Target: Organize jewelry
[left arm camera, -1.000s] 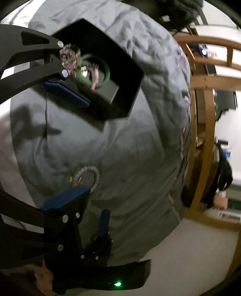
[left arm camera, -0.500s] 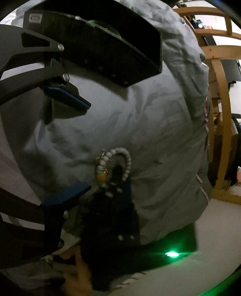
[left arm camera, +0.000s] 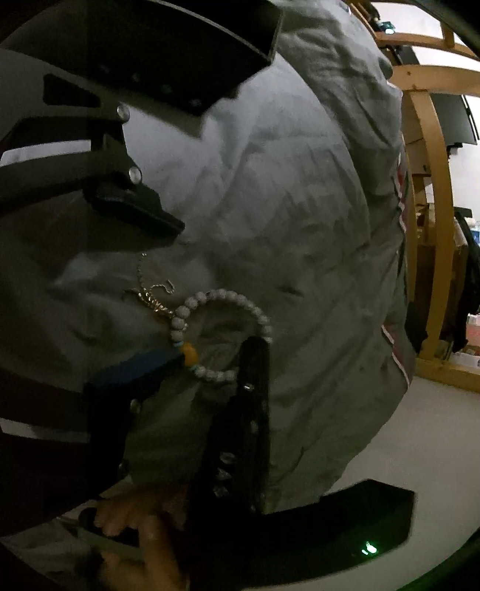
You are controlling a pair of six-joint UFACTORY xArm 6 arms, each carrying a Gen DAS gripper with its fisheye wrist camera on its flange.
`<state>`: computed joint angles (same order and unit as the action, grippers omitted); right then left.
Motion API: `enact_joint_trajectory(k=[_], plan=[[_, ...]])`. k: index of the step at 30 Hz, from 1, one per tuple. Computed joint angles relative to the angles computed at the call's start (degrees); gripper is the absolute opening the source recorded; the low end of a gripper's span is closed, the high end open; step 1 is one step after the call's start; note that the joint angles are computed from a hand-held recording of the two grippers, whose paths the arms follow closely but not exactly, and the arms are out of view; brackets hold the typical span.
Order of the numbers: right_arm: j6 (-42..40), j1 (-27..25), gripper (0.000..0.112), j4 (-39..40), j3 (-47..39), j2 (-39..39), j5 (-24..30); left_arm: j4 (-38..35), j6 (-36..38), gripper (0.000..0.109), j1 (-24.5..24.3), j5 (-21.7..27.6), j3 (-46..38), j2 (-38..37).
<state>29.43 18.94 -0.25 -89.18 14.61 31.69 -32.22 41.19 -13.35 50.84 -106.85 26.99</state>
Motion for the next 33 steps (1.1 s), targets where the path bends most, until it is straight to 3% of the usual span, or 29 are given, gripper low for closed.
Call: enact_joint_trajectory(k=[2,8,18,33], plan=[[0.28,-0.36,0.009,0.34,0.63,-0.35,-0.98,1.31,-0.1,0.034,-0.27,0.83,-0.1,0.29],[-0.35,-1.09,0.009,3.8,2.75,-1.85,-3.89,1.42,-0.25,0.005,-0.23,2.34,-0.67,0.78],[-0.22,-1.45,0.009,4.9,3.81,-4.43,-5.46,1.57,-1.93,0.003,0.24,3.32,-1.45,0.73],[0.47,1.46,0.009,1.11,-1.69,-5.85,0.69,6.81,-9.47,0.003,2.9,3.86,-0.41,-4.93]])
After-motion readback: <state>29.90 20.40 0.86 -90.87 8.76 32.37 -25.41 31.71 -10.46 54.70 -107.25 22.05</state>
